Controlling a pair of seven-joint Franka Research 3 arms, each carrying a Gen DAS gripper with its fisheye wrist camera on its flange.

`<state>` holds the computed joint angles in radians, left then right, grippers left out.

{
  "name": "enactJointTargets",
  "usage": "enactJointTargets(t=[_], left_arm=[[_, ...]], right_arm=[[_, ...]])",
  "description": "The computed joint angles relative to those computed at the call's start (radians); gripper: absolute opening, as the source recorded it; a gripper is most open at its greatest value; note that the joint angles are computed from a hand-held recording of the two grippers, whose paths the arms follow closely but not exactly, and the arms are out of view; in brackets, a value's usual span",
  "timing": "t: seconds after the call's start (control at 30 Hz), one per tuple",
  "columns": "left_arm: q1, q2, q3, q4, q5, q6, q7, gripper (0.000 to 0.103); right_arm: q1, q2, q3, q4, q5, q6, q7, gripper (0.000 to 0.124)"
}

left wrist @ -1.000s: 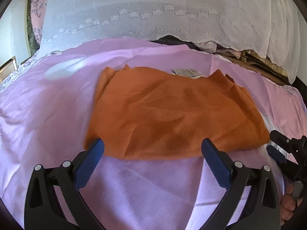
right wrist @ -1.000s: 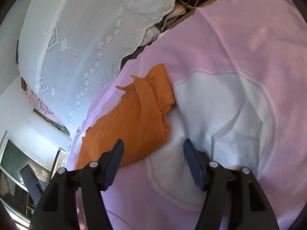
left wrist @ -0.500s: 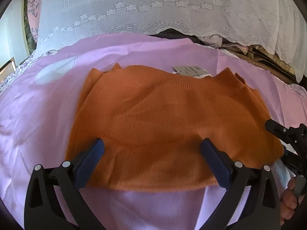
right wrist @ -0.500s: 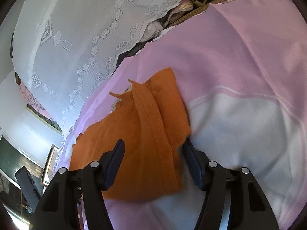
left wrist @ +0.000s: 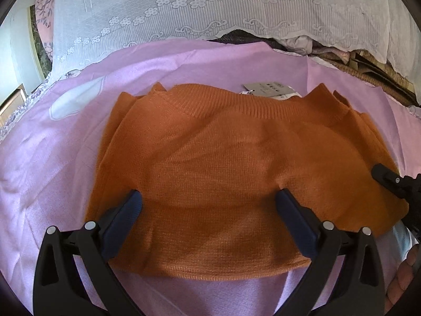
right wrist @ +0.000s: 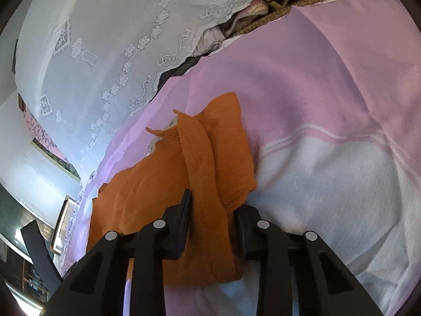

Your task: Fold small clothes

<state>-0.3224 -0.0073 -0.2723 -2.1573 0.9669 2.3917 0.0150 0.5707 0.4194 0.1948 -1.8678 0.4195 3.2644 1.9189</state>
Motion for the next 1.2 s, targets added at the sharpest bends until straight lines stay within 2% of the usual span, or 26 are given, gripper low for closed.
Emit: enactJointTargets(t=[0.07,0.13,0.2,0.23,0.3,0.33,0.37,0.4,0.43,0.47,0.5,0.53,0.57,0.63,0.7,0.73,0.8,0.9,1.03,1.07,1.2], left_arm=[[-0.002,0.005,-0.001,0.006,-0.002,-0.009,0.007,0.099],[-0.006,0.014,-0.002,0.017,-0.007,-0.025,0.021,0.099],[-0.012,0.023,-0.004,0.029,-0.007,-0.045,0.029,0.099],[-0.014,0.024,-0.003,0.031,-0.006,-0.049,0.031,0.099],[-0.015,0.022,0.000,0.029,-0.007,-0.045,0.030,0.099],[-0.015,0.020,0.001,0.026,-0.007,-0.041,0.029,0.099],[-0.015,0.019,0.001,0.026,-0.006,-0.039,0.028,0.099],[-0.015,0.017,0.002,0.023,-0.006,-0.037,0.027,0.099],[-0.014,0.015,0.002,0.021,-0.005,-0.034,0.025,0.099],[-0.014,0.014,0.002,0.019,-0.005,-0.032,0.024,0.099],[-0.013,0.013,0.002,0.017,-0.005,-0.029,0.023,0.099],[-0.013,0.012,0.002,0.017,-0.005,-0.028,0.023,0.099],[-0.012,0.011,0.002,0.015,-0.006,-0.026,0.022,0.099],[-0.012,0.012,0.001,0.017,-0.006,-0.028,0.021,0.099],[-0.012,0.011,0.001,0.016,-0.006,-0.027,0.021,0.099],[-0.012,0.011,0.001,0.016,-0.006,-0.027,0.021,0.099],[-0.011,0.011,0.001,0.016,-0.007,-0.027,0.021,0.099],[-0.011,0.010,0.001,0.016,-0.006,-0.025,0.021,0.099],[-0.008,-0.023,-0.003,-0.014,0.022,0.002,-0.010,0.099],[-0.007,-0.034,-0.005,-0.022,0.028,0.005,-0.014,0.099],[-0.004,-0.112,-0.030,-0.070,0.077,-0.036,-0.068,0.099]], right_arm=[[-0.026,0.006,0.028,0.005,-0.003,-0.002,-0.009,0.038],[-0.020,0.012,0.025,0.017,-0.013,-0.019,-0.019,0.046],[0.072,0.010,-0.077,0.033,-0.039,-0.053,-0.003,0.049],[0.096,0.009,-0.105,0.035,-0.048,-0.060,0.009,0.049],[0.076,0.007,-0.083,0.027,-0.045,-0.046,0.012,0.042],[0.068,0.005,-0.076,0.019,-0.037,-0.034,0.019,0.031],[0.051,0.003,-0.057,0.011,-0.029,-0.021,0.021,0.027],[0.005,0.004,-0.005,0.002,-0.021,0.001,0.010,0.024],[-0.009,0.005,0.012,-0.003,-0.019,0.017,0.005,0.022],[0.008,0.002,-0.005,-0.006,-0.019,0.022,0.004,0.021],[0.052,-0.003,-0.052,-0.005,-0.019,0.020,0.007,0.021],[0.063,-0.004,-0.064,-0.004,-0.020,0.015,0.005,0.021],[0.040,-0.003,-0.040,-0.002,-0.026,0.010,0.001,0.021],[-0.076,0.014,0.085,0.013,-0.020,-0.024,-0.034,0.026],[-0.152,0.026,0.176,0.018,0.030,-0.020,-0.094,0.028],[-0.160,0.026,0.181,0.014,0.001,-0.018,-0.072,0.028],[-0.108,0.018,0.124,0.018,0.002,-0.031,-0.065,0.029],[-0.101,0.014,0.119,0.011,0.014,-0.019,-0.067,0.025],[-0.057,0.002,0.073,-0.001,0.013,-0.002,-0.059,0.022],[-0.058,0.003,0.075,-0.001,0.012,-0.002,-0.059,0.022],[-0.140,0.014,0.164,-0.003,0.017,0.003,-0.075,0.022]])
